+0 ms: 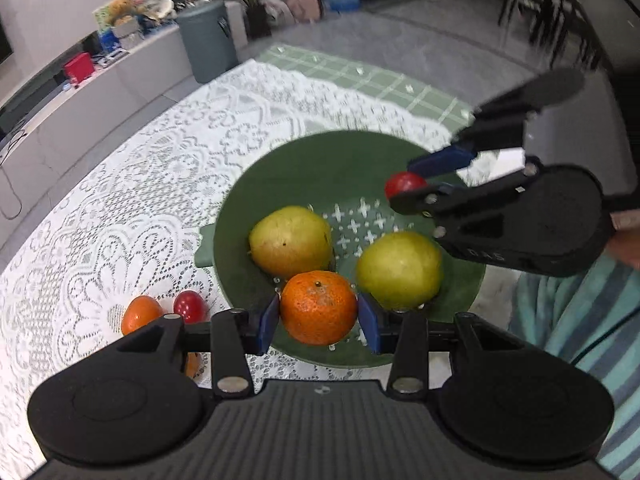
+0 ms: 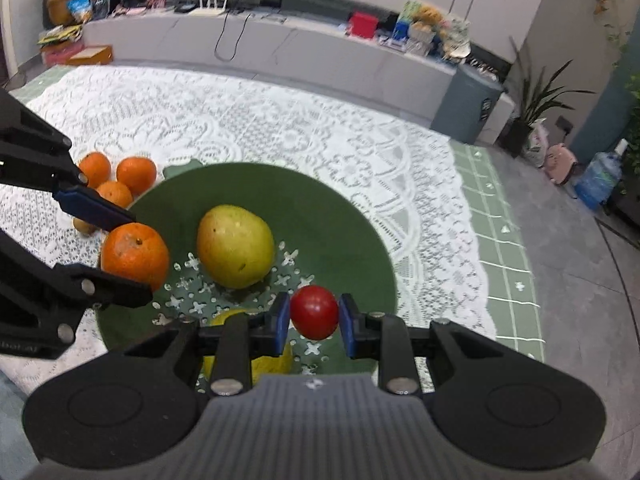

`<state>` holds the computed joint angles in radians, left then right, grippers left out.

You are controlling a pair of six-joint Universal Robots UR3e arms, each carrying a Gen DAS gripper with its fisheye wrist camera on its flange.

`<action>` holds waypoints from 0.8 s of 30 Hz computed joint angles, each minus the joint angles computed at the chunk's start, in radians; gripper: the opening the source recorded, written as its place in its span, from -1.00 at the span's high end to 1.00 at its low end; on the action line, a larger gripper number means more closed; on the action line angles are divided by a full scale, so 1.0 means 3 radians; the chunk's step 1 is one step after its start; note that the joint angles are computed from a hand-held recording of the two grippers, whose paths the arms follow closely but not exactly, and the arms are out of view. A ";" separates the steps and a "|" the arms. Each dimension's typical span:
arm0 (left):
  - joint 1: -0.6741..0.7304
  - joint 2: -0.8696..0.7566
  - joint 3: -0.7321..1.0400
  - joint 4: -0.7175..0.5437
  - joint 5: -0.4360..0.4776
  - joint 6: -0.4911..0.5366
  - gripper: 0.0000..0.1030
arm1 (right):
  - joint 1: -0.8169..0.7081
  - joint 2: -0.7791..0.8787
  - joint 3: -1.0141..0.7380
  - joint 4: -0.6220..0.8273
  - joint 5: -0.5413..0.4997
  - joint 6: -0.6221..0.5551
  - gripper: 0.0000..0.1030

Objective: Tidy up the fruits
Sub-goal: 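Carry the mandarin and tomato over the colander and lower them in, then open both tools to release the fruit and withdraw from the colander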

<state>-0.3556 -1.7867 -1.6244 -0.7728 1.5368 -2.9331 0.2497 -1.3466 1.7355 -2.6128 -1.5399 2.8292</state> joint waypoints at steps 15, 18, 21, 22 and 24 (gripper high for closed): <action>-0.0093 -0.0678 0.0919 -0.0838 0.0167 0.0340 0.06 | 0.0030 0.0564 -0.0528 0.0266 0.0007 -0.0110 0.55; -0.0052 -0.0764 0.1046 -0.0977 0.0093 0.0384 0.06 | 0.0025 0.0637 -0.0601 0.0315 0.0016 -0.0106 0.55; -0.0036 -0.0842 0.1119 -0.1031 0.0101 0.0389 0.06 | 0.0029 0.0688 -0.0636 0.0343 0.0017 -0.0123 0.55; -0.0044 -0.0852 0.1122 -0.1035 0.0097 0.0383 0.06 | 0.0032 0.0691 -0.0625 0.0316 0.0014 -0.0128 0.55; -0.0047 -0.0887 0.1149 -0.1046 0.0076 0.0390 0.06 | 0.0035 0.0697 -0.0628 0.0309 0.0006 -0.0128 0.55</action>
